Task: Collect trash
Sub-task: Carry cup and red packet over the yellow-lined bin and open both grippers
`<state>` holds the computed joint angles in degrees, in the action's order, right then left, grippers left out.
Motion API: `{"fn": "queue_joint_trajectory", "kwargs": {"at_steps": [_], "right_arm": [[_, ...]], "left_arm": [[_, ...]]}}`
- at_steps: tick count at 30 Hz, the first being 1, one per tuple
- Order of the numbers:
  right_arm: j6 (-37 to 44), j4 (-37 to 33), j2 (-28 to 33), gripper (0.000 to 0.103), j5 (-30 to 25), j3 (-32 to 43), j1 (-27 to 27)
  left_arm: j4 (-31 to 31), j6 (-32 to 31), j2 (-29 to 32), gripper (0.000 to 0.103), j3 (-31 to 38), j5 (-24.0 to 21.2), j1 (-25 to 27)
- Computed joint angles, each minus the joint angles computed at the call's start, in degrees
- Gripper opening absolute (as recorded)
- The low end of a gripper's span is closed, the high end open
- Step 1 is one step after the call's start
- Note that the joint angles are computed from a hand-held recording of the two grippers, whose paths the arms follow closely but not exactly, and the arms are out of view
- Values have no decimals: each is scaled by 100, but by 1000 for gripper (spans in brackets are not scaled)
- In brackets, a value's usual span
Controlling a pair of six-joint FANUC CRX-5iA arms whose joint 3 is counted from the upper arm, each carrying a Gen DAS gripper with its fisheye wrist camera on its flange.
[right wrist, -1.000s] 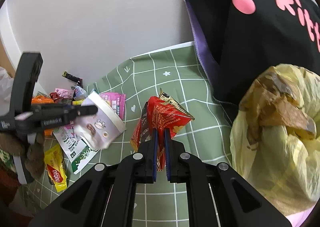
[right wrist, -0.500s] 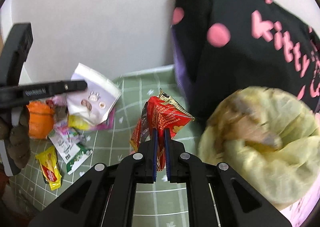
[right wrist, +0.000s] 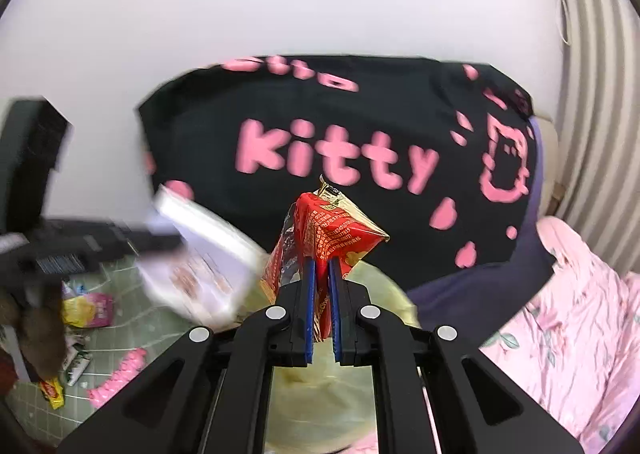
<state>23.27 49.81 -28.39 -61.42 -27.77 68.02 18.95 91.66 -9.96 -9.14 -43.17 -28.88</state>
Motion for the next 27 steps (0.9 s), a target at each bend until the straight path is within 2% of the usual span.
{"fn": "queue_joint_trajectory", "kwargs": {"at_steps": [1, 3, 6, 7, 12, 14, 20, 21, 22, 23, 25, 27], "right_arm": [[80, -80, -21, 8, 20, -26, -97], [283, -326, -69, 8, 182, -90, -309], [741, -949, -21, 8, 580, -138, -594], [1002, -1285, 42, 8, 704, -119, -694], [1518, -1968, 330, 8, 783, -101, -734], [1610, -2057, 349, 8, 694, -82, -702], [1086, -1730, 174, 10, 726, -263, -720], [1030, -1703, 188, 15, 730, -261, -756], [965, -1673, 190, 22, 707, -263, -759], [923, -1667, 171, 25, 728, -278, -762], [840, -1658, 117, 29, 781, -318, -738], [653, -1485, 121, 29, 735, -361, -685]], "left_arm": [[-155, 71, 237, 10, 180, -155, -90], [-1128, 578, 757, 10, 792, -697, -381], [-2075, 1148, 981, 10, 1126, -1059, -592], [-2187, 1238, 997, 10, 1151, -1110, -598], [-2248, 1248, 996, 10, 1170, -1149, -574], [-2090, 1204, 989, 10, 1116, -1100, -519], [-787, 716, 820, 12, 552, -535, -178], [-565, 594, 743, 14, 419, -465, -129], [-405, 509, 696, 23, 330, -410, -95], [-231, 426, 628, 32, 227, -339, -66], [-9, 351, 529, 40, 92, -190, -63], [-99, 522, 407, 41, 34, -74, -98]]}}
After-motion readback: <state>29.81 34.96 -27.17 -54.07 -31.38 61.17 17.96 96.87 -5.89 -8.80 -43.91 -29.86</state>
